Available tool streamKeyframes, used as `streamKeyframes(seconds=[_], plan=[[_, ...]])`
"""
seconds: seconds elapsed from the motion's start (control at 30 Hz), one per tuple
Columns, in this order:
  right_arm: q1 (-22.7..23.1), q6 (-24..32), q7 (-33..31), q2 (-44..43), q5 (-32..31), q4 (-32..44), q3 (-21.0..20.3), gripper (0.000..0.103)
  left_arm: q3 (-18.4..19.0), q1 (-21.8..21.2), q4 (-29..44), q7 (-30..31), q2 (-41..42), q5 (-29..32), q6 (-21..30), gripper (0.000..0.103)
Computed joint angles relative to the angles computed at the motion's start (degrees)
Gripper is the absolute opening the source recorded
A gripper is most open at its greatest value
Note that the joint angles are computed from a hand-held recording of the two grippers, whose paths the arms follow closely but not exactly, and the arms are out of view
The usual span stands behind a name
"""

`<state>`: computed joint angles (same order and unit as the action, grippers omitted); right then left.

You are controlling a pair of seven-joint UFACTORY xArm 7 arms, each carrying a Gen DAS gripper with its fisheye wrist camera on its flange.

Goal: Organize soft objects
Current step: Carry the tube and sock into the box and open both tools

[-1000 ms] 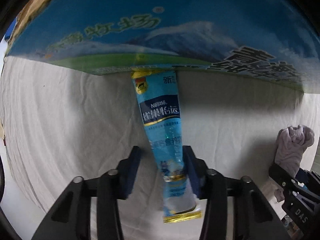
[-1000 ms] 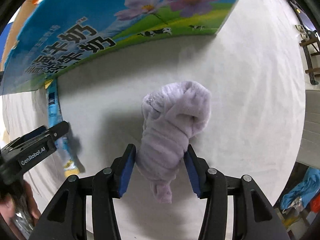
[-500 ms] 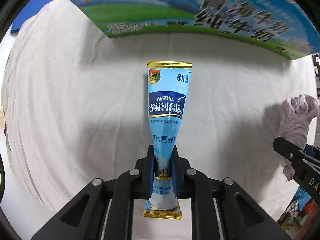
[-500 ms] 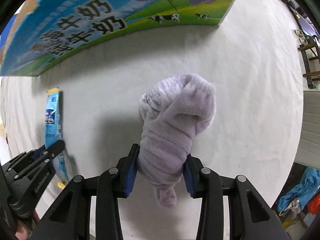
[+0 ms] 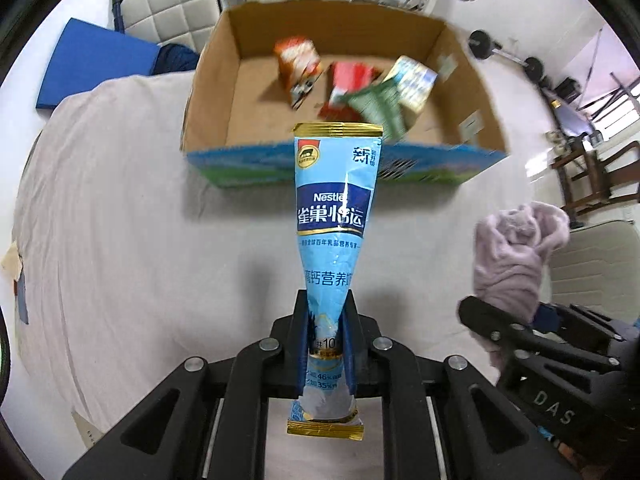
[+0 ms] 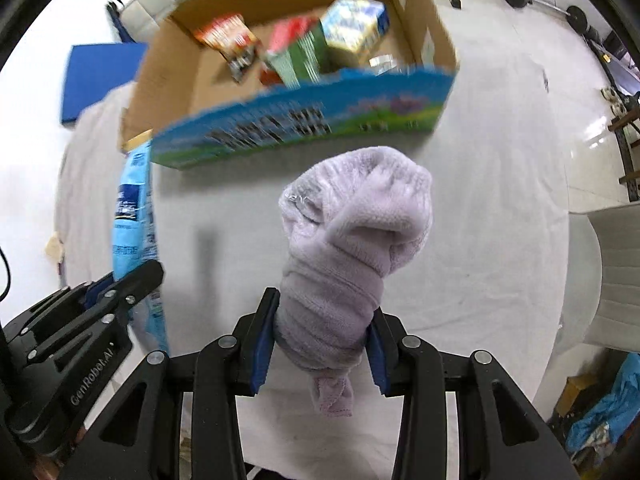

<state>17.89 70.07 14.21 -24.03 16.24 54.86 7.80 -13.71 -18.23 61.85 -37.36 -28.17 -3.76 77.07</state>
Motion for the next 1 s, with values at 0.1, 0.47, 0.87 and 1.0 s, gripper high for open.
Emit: streamKeyframes(seconds=[0.1,0.47,0.87,1.0], plan=[[0.16,0.48,1.4,-1.02,0.56,2.22,0.29,0.042,1.48,0.64,1.08,1.93,-1.14,0.14,-0.36,0.012],[-1.42,0.7,2.76,7.9,-1.96,17.7,0.24,0.042,5.12,5.02,9.71,9.28,6.66,1.89,-3.2,0.012],[-2.29,-2.37,9.11,29.21,-9.43,32.97,0.01,0.042,10.72,11.04,20.88,15.56,27.3,-0.98,-2.83,0.012],[-2.33,-2.16,10.08,34.59,-9.51,35.42,-0.51,0.042,10.92,11.86,25.34,16.8,33.99,-1.04,-1.16,0.012]])
